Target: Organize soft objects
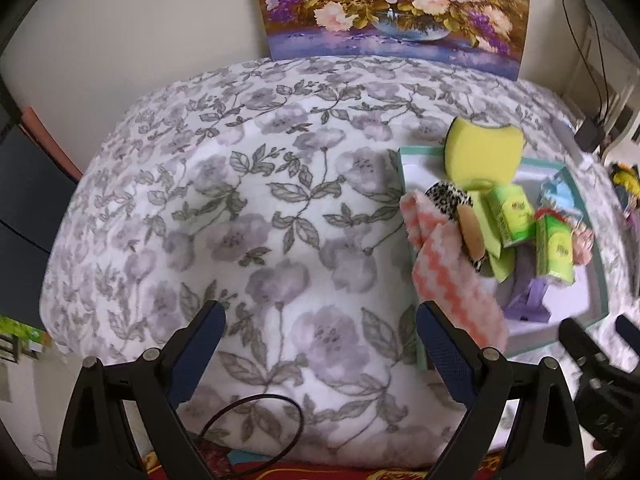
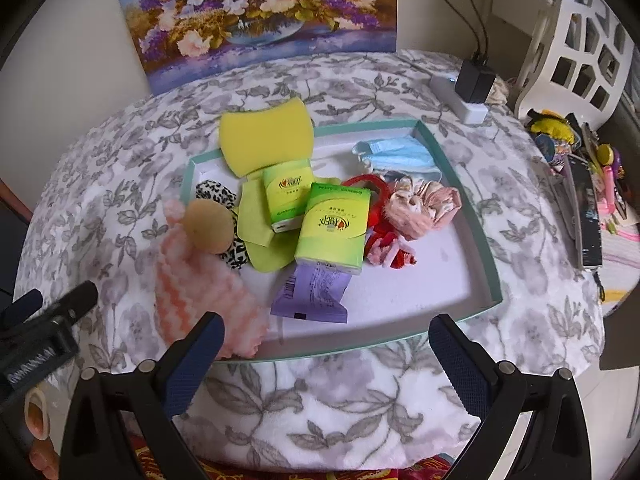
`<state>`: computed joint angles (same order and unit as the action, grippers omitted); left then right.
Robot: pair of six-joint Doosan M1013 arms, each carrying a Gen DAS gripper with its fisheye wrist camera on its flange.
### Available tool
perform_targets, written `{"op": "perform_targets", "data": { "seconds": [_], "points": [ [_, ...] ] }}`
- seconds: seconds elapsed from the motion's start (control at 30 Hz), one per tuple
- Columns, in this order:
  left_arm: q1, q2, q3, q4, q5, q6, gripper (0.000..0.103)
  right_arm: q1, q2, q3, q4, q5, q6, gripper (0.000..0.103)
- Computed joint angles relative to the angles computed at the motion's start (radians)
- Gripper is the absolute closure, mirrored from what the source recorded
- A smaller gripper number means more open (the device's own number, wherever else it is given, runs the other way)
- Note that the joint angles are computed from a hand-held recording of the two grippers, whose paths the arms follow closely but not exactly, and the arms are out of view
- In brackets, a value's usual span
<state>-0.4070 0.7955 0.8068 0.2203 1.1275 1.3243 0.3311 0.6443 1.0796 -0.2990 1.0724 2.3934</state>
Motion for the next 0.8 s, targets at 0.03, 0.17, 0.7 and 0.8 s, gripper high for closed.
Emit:
{"op": "perform_targets", "data": {
  "seconds": [0.03, 0.17, 0.7, 0.8],
  "points": [
    [0.0, -0.002, 0.004, -0.003, -0.003, 0.007, 0.007, 0.002, -0.002, 0.001, -0.007, -0.003, 0.004, 0.0],
    [0.0, -0.01, 0.014, -0.013, -0.013, 0.018, 0.007, 0.009, -0.01, 0.005, -0.023, -0.011, 0.003, 0.0],
    [0.008, -0.016, 0.02, -0.052, -0.022, 0.024, 0.007, 0.016, -0.012, 0.006, -0.043, -0.02, 0.009, 0.0],
    [0.01, -0.016, 0.02, -0.053, -0.022, 0.017, 0.007, 0.015, -0.011, 0.004, -0.041, -0.019, 0.008, 0.0]
  ]
}}
